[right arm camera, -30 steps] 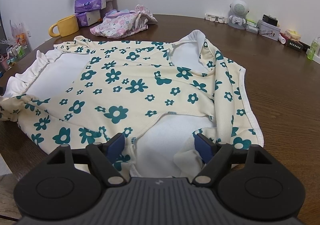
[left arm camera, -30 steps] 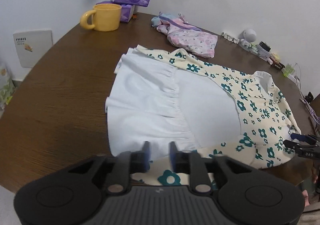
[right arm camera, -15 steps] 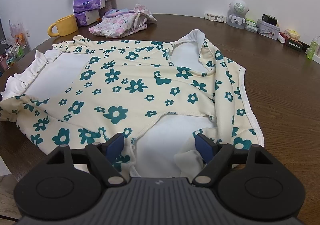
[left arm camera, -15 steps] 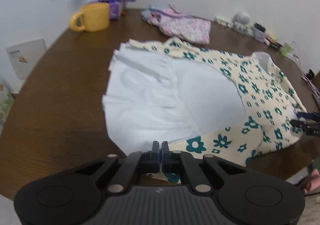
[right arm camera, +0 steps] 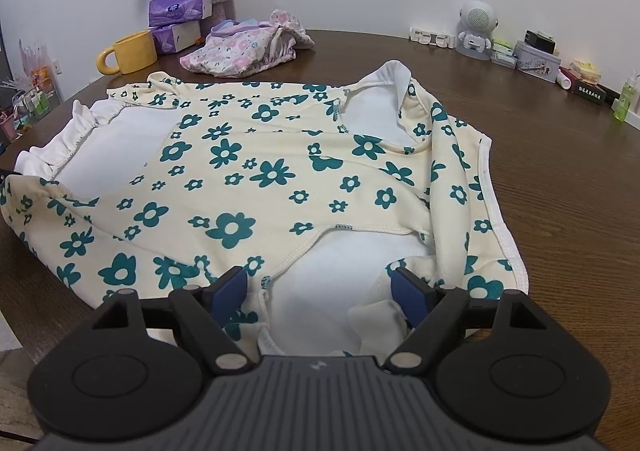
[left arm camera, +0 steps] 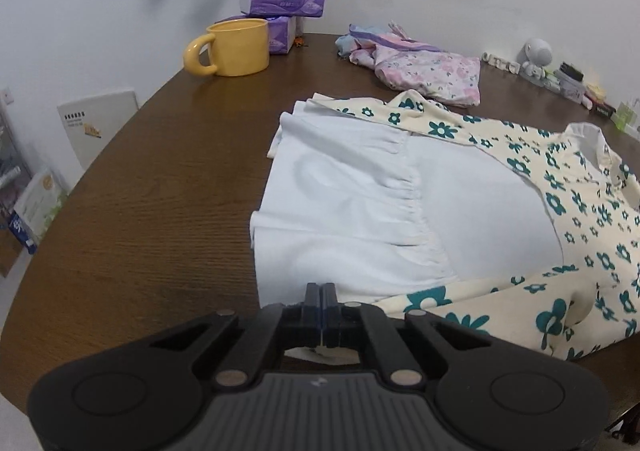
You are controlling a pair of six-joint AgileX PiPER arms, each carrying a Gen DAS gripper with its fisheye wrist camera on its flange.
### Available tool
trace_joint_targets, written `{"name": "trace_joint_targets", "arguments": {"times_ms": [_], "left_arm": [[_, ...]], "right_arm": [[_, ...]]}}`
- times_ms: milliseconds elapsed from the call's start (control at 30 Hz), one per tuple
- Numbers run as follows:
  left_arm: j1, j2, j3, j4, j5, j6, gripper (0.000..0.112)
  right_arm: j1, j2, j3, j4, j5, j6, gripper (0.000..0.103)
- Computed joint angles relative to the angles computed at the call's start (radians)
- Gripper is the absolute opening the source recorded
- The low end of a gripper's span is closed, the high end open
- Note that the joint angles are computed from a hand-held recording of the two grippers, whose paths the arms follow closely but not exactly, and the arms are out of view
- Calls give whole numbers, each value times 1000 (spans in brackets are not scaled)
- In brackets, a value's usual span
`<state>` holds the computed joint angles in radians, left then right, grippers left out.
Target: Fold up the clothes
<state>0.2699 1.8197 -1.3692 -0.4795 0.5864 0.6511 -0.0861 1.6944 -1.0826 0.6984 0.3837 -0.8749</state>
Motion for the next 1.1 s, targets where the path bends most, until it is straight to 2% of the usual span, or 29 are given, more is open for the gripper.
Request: {"name": "trace_joint_targets", "arguments": {"times_ms": [67, 167, 267, 333, 433, 500, 567, 600, 700, 767, 800, 867, 1000, 1033, 1100], "left_arm": [[3, -3, 13, -15, -18, 10, 0], [4, -20, 38, -16, -51, -17, 8], [31, -81, 108, -168, -116, 47, 12], [53, -131, 148, -318, -106, 160, 15], [59, -177, 170, -467, 21, 284, 18], [37, -184, 169, -509, 107, 317, 18], [-12, -178, 167, -525, 159, 343, 18], [-43, -178, 172, -523, 156, 360, 18], [-149, -168, 191, -446, 71, 356, 18], [-202, -142, 194, -343, 10, 298, 6], [-216, -132, 201, -298, -22, 271, 4], [-216, -120, 224, -268, -72, 259, 4], [-164, -138, 247, -284, -86, 258, 5], [-140, -134, 244, -292, -79, 262, 1], [-78, -123, 236, -371, -29, 321, 1]], "right_arm": [[1, -1, 2, 0, -2, 0, 81], [0, -4, 11, 26, -11, -24, 81], [0, -6, 19, 46, -19, -42, 81], [1, -6, 19, 42, -21, -36, 81], [5, -7, 17, 22, -22, -12, 81], [7, -6, 13, 5, -19, 6, 81], [8, -6, 12, -3, -20, 15, 81], [9, -6, 12, -4, -21, 16, 81], [6, -5, 15, 12, -22, -2, 81], [4, -6, 19, 31, -23, -24, 81], [2, -6, 21, 46, -24, -41, 82], [-2, -8, 28, 73, -25, -72, 82], [-4, -9, 32, 96, -24, -99, 83], [-4, -8, 31, 95, -24, -99, 83], [-6, -7, 31, 106, -23, -111, 83]]}}
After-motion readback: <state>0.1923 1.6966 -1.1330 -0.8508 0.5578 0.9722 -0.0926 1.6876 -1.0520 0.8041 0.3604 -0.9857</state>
